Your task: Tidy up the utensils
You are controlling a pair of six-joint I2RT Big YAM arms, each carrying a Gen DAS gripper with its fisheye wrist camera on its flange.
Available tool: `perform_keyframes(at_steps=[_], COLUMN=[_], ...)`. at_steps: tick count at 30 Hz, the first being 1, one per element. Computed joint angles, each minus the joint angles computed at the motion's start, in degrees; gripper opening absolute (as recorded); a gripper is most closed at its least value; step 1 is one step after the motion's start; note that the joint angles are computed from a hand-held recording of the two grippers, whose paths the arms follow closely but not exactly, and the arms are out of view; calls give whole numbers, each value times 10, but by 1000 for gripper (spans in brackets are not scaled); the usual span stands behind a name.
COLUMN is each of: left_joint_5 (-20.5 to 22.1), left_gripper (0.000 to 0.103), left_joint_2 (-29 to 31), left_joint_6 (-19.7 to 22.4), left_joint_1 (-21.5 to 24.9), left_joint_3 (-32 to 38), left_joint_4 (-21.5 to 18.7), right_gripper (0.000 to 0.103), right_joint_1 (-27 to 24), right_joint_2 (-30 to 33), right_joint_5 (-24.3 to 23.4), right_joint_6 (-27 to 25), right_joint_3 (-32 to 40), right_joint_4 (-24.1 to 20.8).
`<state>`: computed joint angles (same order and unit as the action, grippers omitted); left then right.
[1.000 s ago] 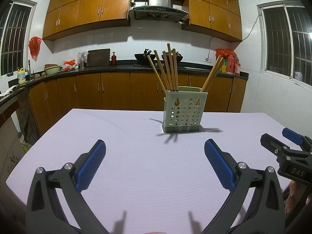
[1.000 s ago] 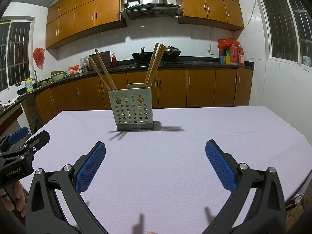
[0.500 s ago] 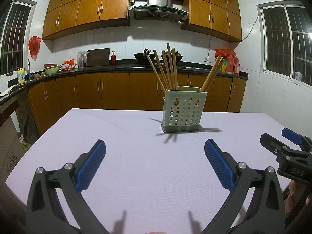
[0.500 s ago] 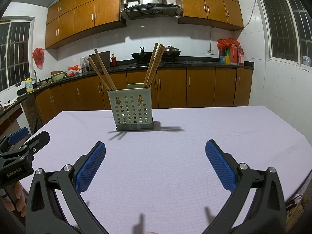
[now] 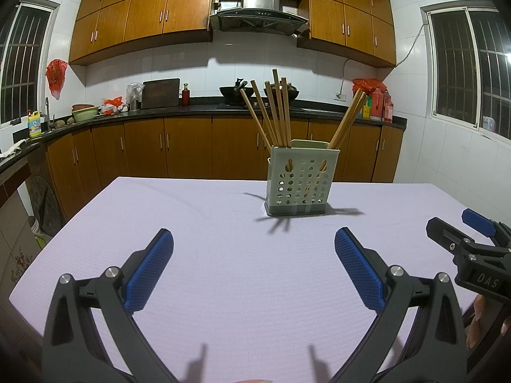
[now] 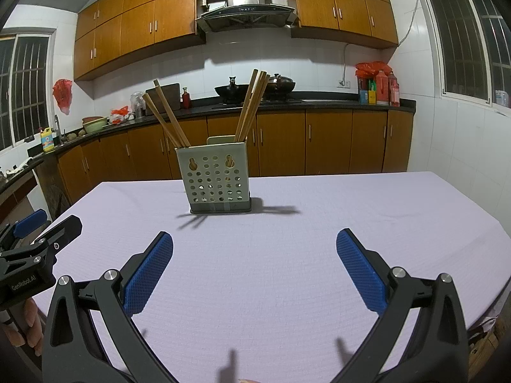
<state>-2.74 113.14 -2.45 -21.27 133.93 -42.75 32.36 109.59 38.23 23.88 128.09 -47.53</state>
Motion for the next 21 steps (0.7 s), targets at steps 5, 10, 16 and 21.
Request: perform_keyframes(at_steps=[5, 10, 16, 21], left_joint_5=[-1, -5, -6, -10], left_gripper=[99, 99, 99, 99], left_joint_2=[-1, -2, 0, -3], left_joint_6=[-1, -4, -6, -5], left_joint_1=[-1, -4, -5, -7], left_joint_3=[-3, -12, -9, -15], left_joint_4=[1, 6, 3, 5], right_gripper=[101, 101, 101, 101], right_joint_1=[0, 0, 0, 0], right_joint_2=[0, 1, 3, 4], right_joint_5=[-1, 0, 0, 1], right_joint_6=[0, 0, 2, 3], right_joint_3=[1, 2, 4, 6], right_joint_4=[-1, -1, -4, -4])
